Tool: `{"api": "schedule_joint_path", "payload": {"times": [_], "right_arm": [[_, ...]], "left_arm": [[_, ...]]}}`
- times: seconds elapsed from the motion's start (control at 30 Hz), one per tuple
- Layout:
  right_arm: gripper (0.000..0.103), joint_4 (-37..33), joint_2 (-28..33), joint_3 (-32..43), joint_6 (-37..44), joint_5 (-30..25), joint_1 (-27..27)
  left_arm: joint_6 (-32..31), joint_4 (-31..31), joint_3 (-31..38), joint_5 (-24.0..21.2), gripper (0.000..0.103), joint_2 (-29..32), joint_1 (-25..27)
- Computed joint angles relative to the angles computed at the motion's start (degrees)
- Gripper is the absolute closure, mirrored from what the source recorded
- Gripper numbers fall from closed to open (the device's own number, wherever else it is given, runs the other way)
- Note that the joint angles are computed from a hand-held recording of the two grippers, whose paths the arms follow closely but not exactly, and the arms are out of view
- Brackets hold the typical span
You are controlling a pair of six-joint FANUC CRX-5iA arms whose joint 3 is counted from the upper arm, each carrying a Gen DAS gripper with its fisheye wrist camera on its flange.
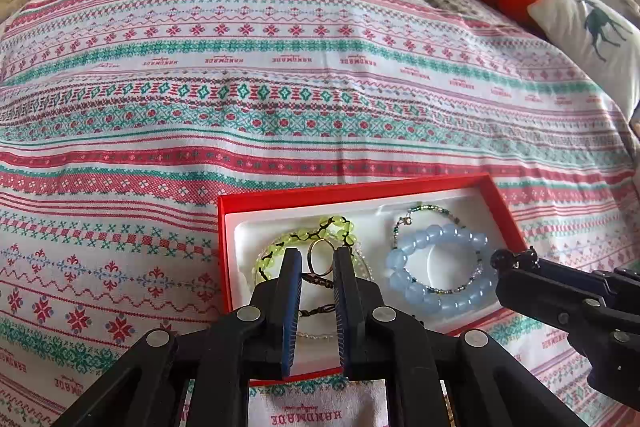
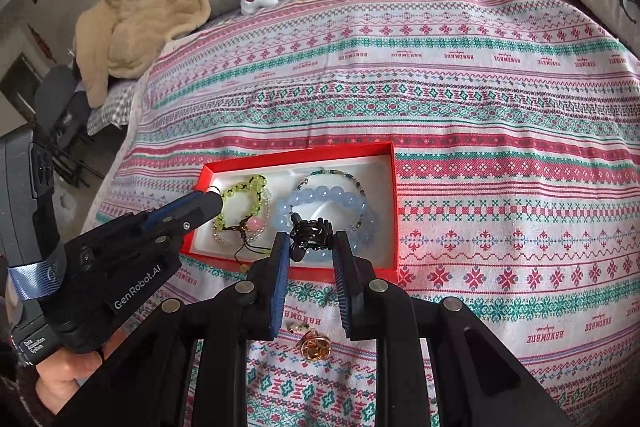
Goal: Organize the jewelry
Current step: 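Carry both items into the red box and open both tools, then withdraw both tools from the box toward the jewelry on the cover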
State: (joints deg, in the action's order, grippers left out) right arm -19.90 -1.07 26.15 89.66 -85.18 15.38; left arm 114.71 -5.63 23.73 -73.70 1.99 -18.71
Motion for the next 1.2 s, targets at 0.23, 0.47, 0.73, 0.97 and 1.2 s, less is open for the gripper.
{"api": "schedule_joint_path", "payload": {"times": [0.23, 0.47, 0.73, 0.97, 1.2], "right_arm": [[0.080, -0.27, 1.97, 0.75, -0.40, -0.53, -0.49], [0.080, -0.27, 2.47, 1.02, -0.12, -0.85, -0.27], [0.080, -0.22, 3.25, 1.35, -0.19, -0.97, 0.05], [0.079, -0.67, 3.25, 1.27, -0.16, -0.68, 0.07], [0.064, -2.13, 1.94, 1.53, 0.73, -1.16, -1.10]], "left_arm": [[0.87, -1.59, 0.94, -1.23, 0.091, 1.53, -0.60], [0.19, -3.39, 2.43, -2.92, 0.064, 1.69, -2.09], [-0.72, -5.09, 2.96, -5.36, 0.055, 0.52, -3.22], [-0.18, -5.46, 2.43, -6.26, 0.043, -0.51, -3.63], [-0.24, -4.44, 1.46, -6.33, 0.036, -1.71, -3.45]]}}
